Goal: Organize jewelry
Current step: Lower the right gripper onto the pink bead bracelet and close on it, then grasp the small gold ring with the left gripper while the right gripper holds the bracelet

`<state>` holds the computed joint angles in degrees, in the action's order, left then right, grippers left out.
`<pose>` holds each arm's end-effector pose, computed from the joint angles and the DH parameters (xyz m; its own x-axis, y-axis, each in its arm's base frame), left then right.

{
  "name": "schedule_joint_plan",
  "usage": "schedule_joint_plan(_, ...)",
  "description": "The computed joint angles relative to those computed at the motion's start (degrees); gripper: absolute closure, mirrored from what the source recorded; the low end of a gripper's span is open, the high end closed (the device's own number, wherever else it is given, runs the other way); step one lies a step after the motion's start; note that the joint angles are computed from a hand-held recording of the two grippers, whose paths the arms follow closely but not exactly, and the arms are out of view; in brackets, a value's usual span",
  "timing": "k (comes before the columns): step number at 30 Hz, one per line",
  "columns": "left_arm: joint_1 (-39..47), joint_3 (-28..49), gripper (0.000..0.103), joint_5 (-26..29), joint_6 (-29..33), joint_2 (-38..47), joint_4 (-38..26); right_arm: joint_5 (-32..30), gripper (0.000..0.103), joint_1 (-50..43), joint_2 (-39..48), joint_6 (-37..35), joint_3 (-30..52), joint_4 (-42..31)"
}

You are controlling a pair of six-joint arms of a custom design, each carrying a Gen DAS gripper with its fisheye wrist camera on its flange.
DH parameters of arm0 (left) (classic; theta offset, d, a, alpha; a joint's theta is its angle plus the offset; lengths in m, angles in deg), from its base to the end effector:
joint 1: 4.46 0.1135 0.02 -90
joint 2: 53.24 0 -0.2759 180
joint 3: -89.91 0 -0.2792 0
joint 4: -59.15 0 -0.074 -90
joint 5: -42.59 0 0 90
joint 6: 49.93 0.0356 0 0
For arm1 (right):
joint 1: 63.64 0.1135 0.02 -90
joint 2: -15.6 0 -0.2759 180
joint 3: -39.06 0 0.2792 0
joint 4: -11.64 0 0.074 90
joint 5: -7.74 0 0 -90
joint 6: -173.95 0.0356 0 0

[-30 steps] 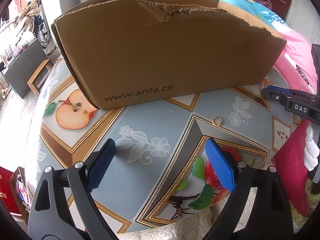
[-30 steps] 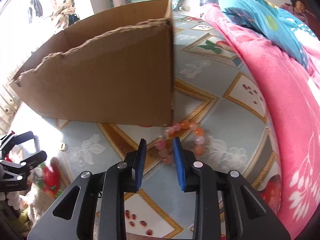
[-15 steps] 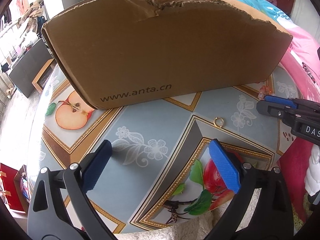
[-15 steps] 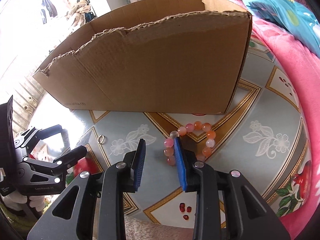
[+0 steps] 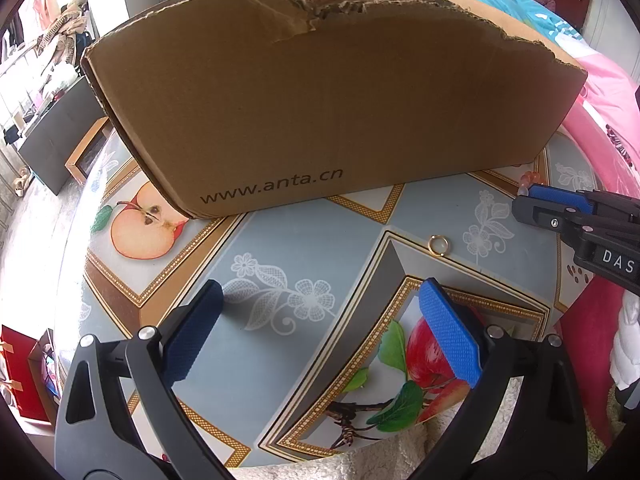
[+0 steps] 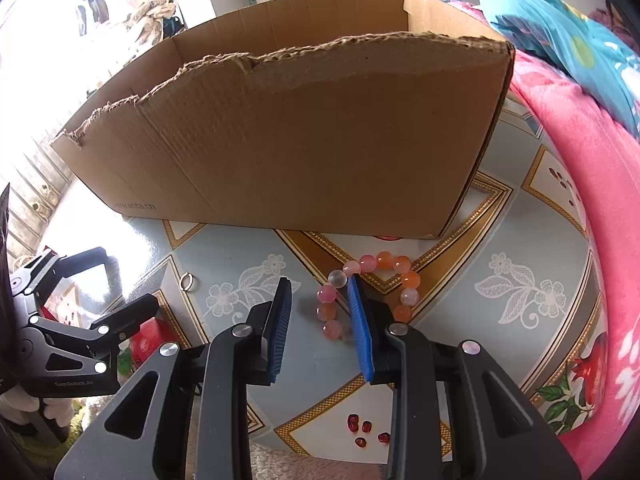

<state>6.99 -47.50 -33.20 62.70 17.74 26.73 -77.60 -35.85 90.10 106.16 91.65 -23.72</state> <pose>0.2258 0.0368 0.1469 -0.8187 0.2148 -0.5326 0.2599 0.9656 -0.0101 0.2353 0.1208 0.1831 -0.8500 -0.0221 -0.5264 -0.1129 0.9835 0.1411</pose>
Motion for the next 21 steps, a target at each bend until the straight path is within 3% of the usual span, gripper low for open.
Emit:
schedule_joint_plan(7, 0.99, -0.51, 0.008, 1.12, 1.01, 0.14, 0.92, 3.21, 0.084, 2.72, 0.85, 1.42, 0.43, -0.19)
schedule_joint_plan(11, 6.09, -1.77, 0.008, 12.02, 5.91, -2.49, 0.37, 1.69, 0.084, 1.96, 0.79, 1.56, 0.09, 0.56)
schedule_joint_plan(14, 6.55, -4.95, 0.010, 17.03, 12.25, -8.24, 1.48, 0.30, 0.084, 0.78, 0.70, 0.96, -0.38, 1.47)
schedule_joint_plan(16, 5.85, -6.08, 0.026, 18.95, 16.90, -10.28, 1.21, -0.61, 0.084, 0.04, 0.75, 0.56, -0.59, 1.96)
schedule_joint_plan(21, 3.72, -4.53, 0.050, 19.94, 24.95, -6.45, -0.57, -3.25, 0.084, -2.82, -0.81, -1.88, -2.30, 2.73)
